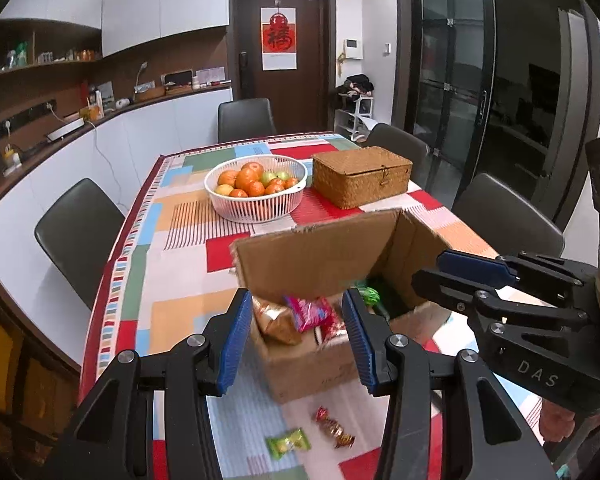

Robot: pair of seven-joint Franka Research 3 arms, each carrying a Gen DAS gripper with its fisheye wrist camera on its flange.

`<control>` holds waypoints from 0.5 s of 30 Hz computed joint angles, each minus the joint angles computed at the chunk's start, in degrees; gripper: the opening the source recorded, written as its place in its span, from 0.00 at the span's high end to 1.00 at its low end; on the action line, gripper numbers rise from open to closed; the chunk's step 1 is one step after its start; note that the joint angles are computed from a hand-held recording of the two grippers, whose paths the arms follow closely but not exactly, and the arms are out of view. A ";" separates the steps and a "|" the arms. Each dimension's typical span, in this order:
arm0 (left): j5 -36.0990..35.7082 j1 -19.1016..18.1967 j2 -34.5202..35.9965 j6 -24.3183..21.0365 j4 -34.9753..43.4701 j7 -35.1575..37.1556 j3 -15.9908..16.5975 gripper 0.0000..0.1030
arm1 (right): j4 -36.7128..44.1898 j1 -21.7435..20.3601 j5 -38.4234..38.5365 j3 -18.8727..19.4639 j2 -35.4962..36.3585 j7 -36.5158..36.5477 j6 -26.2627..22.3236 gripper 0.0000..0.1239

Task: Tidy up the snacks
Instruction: 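Move both tools back toward the remaining candies on the table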

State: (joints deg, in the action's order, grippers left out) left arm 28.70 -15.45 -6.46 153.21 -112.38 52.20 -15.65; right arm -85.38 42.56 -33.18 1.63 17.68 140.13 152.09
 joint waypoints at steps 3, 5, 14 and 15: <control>-0.39 0.00 -2.26 0.51 -3.06 0.67 0.21 0.55 | -1.71 0.61 -0.57 0.38 -0.70 0.49 0.67 0.75; -0.31 0.14 -3.60 0.47 -4.96 0.94 0.10 0.55 | -2.64 0.62 -0.07 0.90 -0.97 0.17 1.11 0.75; -3.67 -0.27 -6.67 0.92 -12.23 4.89 0.64 0.55 | -5.39 1.29 2.70 2.54 -0.70 -2.37 0.51 0.75; -4.13 -0.31 -6.74 0.98 -12.83 5.45 0.70 0.55 | -5.61 1.15 3.75 2.91 -0.48 -3.25 0.28 0.75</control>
